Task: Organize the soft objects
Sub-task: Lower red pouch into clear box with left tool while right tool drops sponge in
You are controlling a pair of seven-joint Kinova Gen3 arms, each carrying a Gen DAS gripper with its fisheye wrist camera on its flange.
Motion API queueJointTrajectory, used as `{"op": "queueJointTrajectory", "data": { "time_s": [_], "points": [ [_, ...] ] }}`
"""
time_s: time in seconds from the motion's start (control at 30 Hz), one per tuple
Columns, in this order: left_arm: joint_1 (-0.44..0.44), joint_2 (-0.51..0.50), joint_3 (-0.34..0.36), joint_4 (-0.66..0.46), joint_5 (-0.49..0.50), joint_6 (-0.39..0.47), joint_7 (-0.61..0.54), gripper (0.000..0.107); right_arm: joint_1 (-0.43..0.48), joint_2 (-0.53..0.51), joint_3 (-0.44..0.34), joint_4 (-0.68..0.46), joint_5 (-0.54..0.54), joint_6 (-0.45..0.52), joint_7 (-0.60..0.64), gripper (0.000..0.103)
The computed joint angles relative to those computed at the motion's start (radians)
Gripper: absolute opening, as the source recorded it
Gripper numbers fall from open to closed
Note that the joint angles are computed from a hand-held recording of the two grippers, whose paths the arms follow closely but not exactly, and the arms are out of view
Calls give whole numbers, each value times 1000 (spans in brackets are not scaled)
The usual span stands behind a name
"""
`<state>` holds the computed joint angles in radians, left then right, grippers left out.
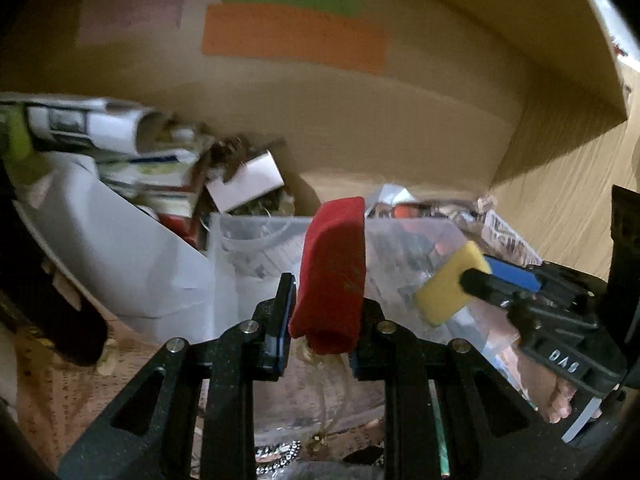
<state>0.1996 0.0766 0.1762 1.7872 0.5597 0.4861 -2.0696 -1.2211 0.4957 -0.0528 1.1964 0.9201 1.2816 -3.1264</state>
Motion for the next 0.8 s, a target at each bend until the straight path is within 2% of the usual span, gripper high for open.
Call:
{"op": "queueJointTrajectory", "data": {
  "time_s": [0.1, 0.33, 0.4, 0.47, 0.53, 0.6, 0.67, 0.8],
  "points": [
    [2, 37, 5, -36, -16, 52, 2, 21, 29, 10, -12, -11, -44, -20, 46, 23],
    [45, 84, 11, -86, -146, 75, 112, 22, 52, 18, -2, -13, -109, -45, 82, 26],
    [51, 90, 12, -99, -172, 87, 139, 29, 50, 18, 4, -13, -112, -40, 77, 27],
    [39, 81, 17, -91, -166, 82, 134, 46, 48, 19, 9, -15, -112, -33, 73, 32],
    [35, 63, 19, -72, -162, 57, 133, 52, 33, 21, 17, -19, -95, -17, 61, 47],
    [23, 27, 23, -42, -133, 32, 103, 55, 18, 22, 23, -22, -71, -1, 51, 50],
    [22, 1, 17, -25, -124, 11, 95, 62, -5, 16, 26, -20, -39, 18, 33, 50],
    [23, -74, -6, 35, -76, -43, 44, 70, -52, 7, 25, -24, 32, 69, 3, 60]
  ]
}}
